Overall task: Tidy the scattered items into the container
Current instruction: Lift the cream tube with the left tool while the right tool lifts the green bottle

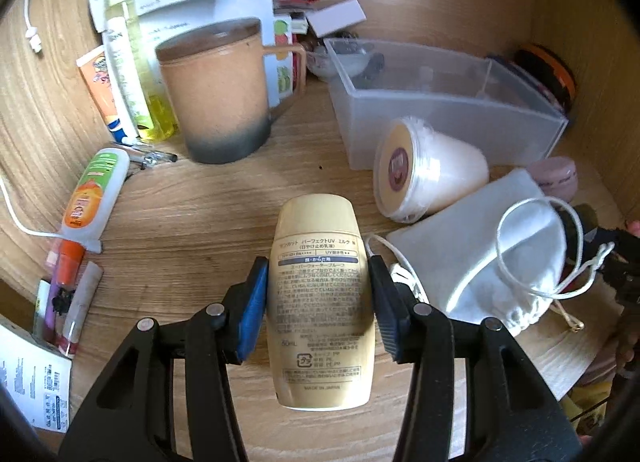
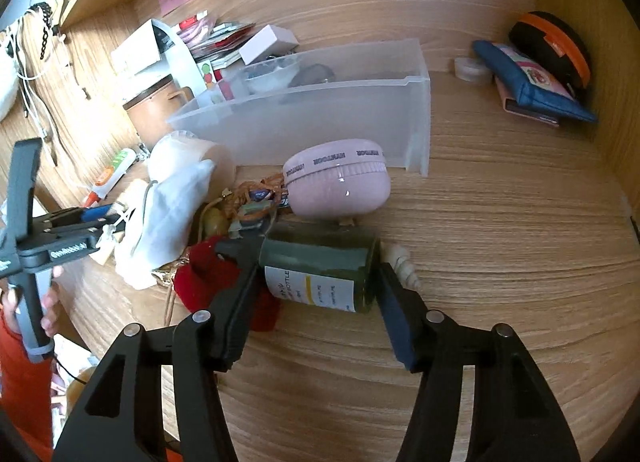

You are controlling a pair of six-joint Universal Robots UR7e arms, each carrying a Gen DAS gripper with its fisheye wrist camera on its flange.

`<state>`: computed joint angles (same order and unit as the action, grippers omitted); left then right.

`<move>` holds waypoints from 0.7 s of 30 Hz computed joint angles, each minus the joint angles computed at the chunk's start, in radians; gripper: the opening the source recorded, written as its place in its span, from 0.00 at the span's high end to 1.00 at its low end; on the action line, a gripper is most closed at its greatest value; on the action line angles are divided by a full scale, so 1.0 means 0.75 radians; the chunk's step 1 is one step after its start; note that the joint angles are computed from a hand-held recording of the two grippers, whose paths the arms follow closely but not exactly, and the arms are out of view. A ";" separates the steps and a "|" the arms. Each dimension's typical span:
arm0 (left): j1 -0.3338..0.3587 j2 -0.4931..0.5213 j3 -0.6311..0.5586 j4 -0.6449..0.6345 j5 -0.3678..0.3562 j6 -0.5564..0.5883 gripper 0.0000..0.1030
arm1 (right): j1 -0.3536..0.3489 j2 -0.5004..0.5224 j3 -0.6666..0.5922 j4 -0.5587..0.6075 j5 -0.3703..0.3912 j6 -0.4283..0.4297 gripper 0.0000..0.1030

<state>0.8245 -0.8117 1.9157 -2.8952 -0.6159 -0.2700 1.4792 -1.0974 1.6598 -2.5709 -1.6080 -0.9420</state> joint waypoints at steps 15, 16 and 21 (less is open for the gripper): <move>-0.062 -0.027 0.012 -0.156 0.032 0.086 0.66 | 0.030 -0.075 0.025 -0.081 0.079 -0.059 0.48; -0.060 -0.030 0.007 -0.144 0.013 0.086 0.77 | 0.032 -0.076 0.021 -0.076 0.082 -0.063 0.48; -0.058 -0.006 -0.019 -0.182 0.011 0.137 0.78 | 0.043 -0.071 -0.003 -0.061 0.098 -0.067 0.48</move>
<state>0.7808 -0.8165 1.9011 -3.0317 -0.6073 -0.1671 1.5111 -1.1508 1.6573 -2.6167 -1.5346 -0.9921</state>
